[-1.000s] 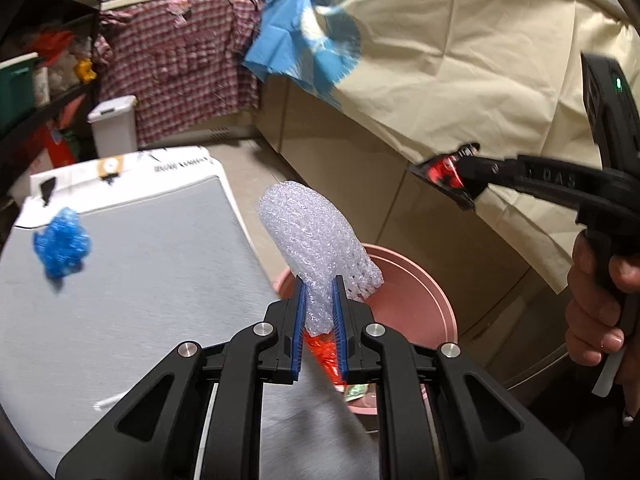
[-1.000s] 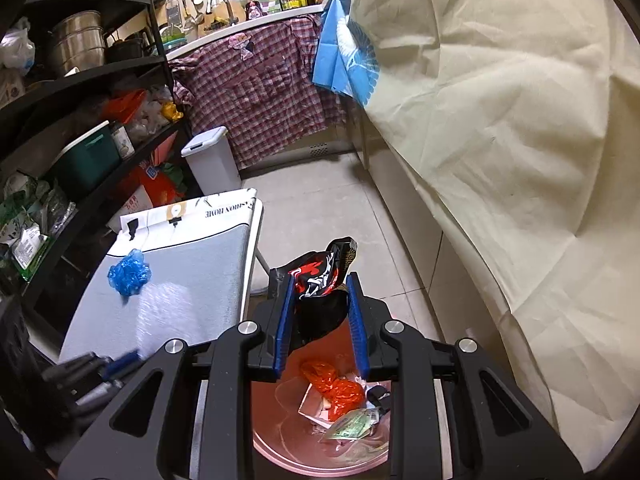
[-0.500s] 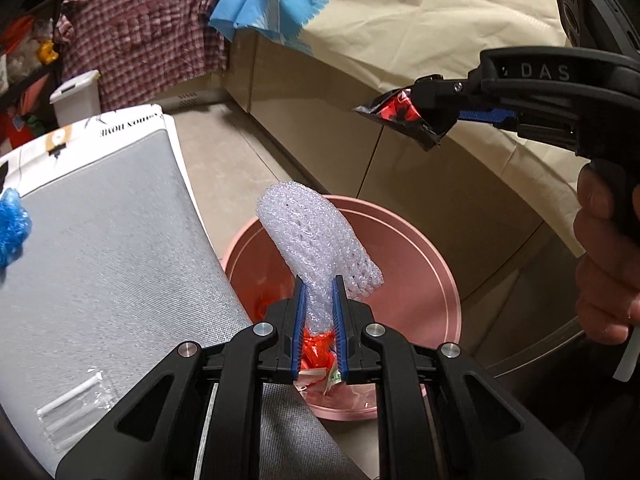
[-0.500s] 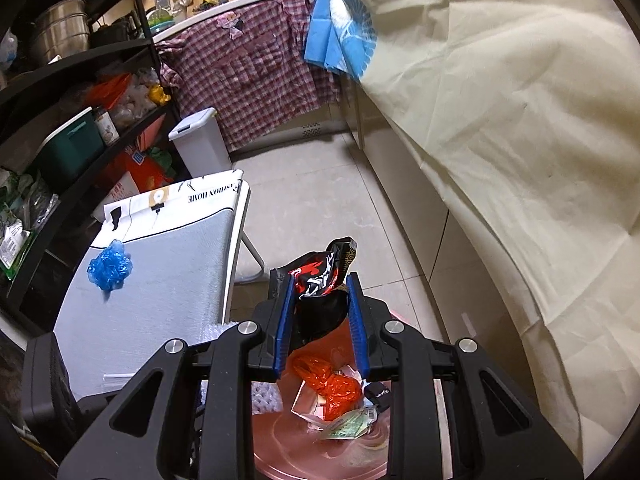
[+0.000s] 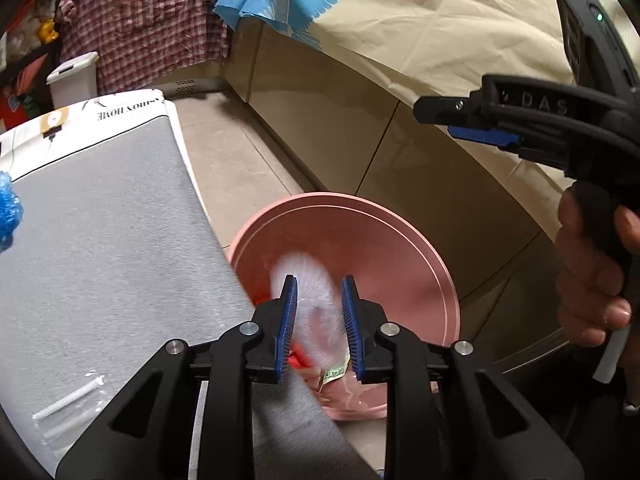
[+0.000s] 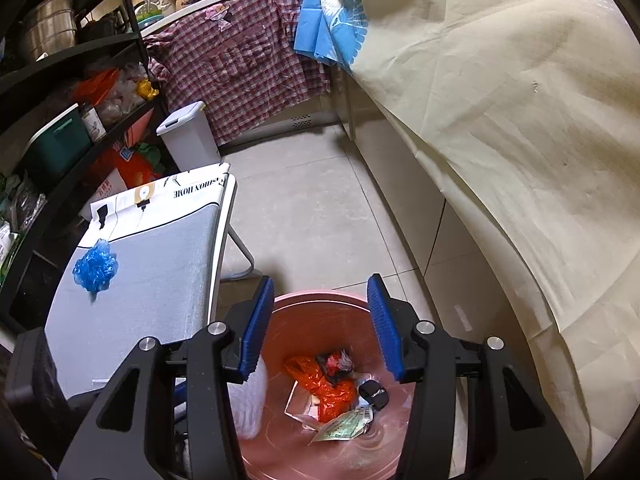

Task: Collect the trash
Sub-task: 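Open both tools to drop the foam mesh and candy wrapper into the bucket, then move both open tools back over the ironing board toward the remaining trash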

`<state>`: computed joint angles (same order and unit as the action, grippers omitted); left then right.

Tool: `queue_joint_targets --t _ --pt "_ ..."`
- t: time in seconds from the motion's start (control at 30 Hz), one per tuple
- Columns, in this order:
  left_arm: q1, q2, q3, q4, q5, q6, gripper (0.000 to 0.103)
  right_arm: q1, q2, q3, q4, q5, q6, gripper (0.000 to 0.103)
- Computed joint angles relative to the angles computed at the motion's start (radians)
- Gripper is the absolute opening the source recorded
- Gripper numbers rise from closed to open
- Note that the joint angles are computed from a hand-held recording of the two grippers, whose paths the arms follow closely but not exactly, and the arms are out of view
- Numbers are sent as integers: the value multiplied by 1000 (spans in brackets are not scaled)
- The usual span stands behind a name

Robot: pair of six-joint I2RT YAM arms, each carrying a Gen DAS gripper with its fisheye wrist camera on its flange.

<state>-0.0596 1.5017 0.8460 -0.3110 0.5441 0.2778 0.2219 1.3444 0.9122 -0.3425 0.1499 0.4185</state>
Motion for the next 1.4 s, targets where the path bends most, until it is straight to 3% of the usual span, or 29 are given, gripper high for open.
queue_joint_targets --t 0.2,0.43,0.83,1.13,1.4 --pt "86 -79 29 -106 12 85 23 20 -28 -20 21 -1 -9 49" --pt "295 -128 157 -288 89 195 23 109 -87 -34 19 32 -47 49" --pt "629 29 484 -477 203 395 23 370 -53 -2 25 72 -67 33" --pt "769 188 644 -487 280 357 23 555 160 82 89 58 -86 31" --pt "809 295 731 -483 292 290 23 639 395 222 88 10 -201 51"
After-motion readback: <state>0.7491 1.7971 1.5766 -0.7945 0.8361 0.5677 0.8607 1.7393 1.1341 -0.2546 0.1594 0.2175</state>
